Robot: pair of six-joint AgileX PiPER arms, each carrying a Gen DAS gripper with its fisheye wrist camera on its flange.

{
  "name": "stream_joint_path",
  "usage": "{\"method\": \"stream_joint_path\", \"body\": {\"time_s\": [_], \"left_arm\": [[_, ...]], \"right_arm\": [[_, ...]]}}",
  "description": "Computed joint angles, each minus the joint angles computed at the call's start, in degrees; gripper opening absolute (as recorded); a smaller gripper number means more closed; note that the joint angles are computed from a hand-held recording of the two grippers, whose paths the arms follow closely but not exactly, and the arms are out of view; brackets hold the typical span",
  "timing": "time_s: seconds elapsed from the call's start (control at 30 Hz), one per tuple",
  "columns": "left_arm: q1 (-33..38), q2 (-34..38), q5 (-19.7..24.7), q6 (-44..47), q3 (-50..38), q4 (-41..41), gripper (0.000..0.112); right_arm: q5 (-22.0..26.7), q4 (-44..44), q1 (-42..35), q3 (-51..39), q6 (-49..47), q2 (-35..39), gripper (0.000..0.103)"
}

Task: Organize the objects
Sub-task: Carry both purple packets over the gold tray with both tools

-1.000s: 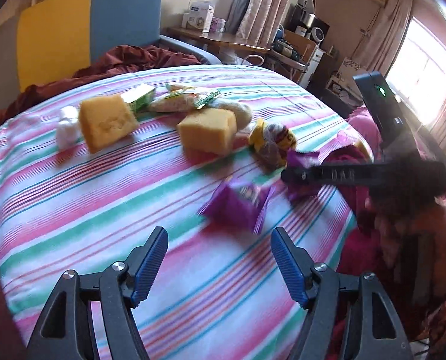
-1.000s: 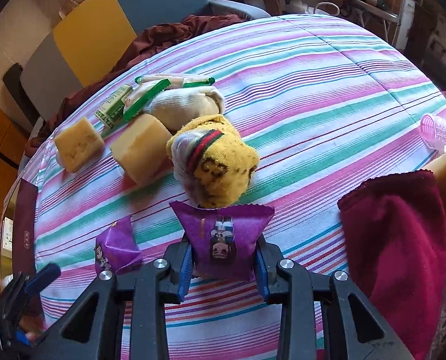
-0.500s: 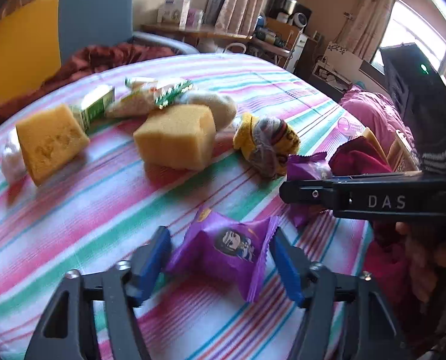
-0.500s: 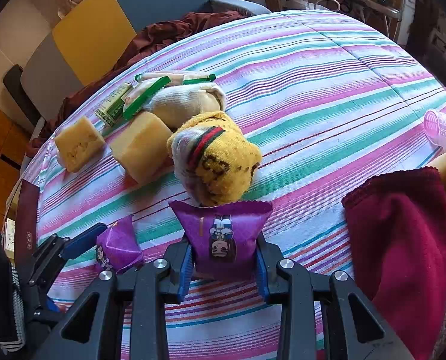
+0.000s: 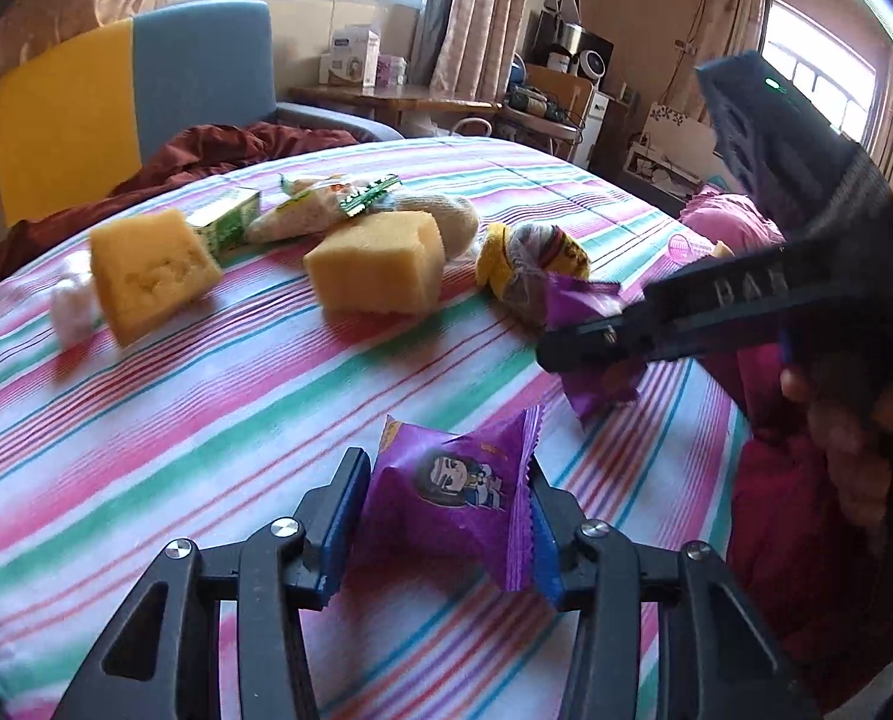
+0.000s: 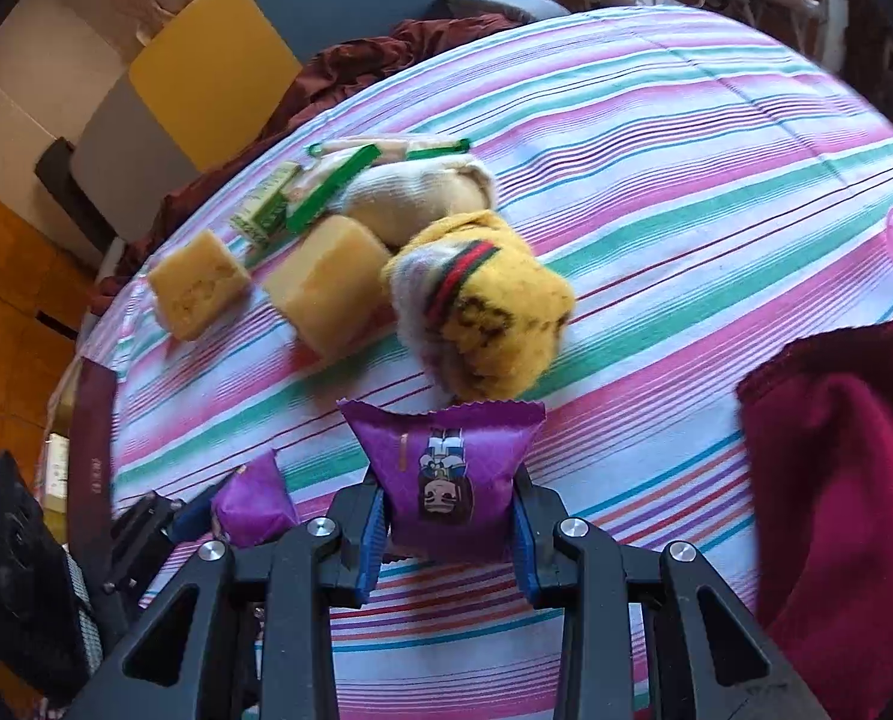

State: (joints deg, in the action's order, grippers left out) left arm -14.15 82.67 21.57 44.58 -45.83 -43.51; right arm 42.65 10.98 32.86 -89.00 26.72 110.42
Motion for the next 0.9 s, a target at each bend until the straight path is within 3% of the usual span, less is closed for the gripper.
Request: {"method": "stream_joint_path", "body": {"time_s": [0.2, 0.53, 0.7, 0.9], "left_arm": [[2.37, -4.69, 0.48, 4.15, 4.27, -3.21, 0.047], [16.6, -14.64, 9.87, 11.29, 9.12, -7.9, 0.046], [28.47, -20.54, 18.54, 15.22, 10.17, -10.5, 0.046], [44.48, -26.12, 28.73, 20.48, 9.34, -11.69, 0.046]], "right_arm": [[1.19, -0.42, 1.47, -1.88, -1.67, 0.99, 0.035], [2.93, -3.35, 2.35, -4.36, -1.44, 2.75, 0.035], [3.56, -5.42, 3.12, -5.48, -0.81, 3.43, 0.035], [1.52, -0.84, 2.17, -3.77, -3.56, 2.68, 0.035]]}}
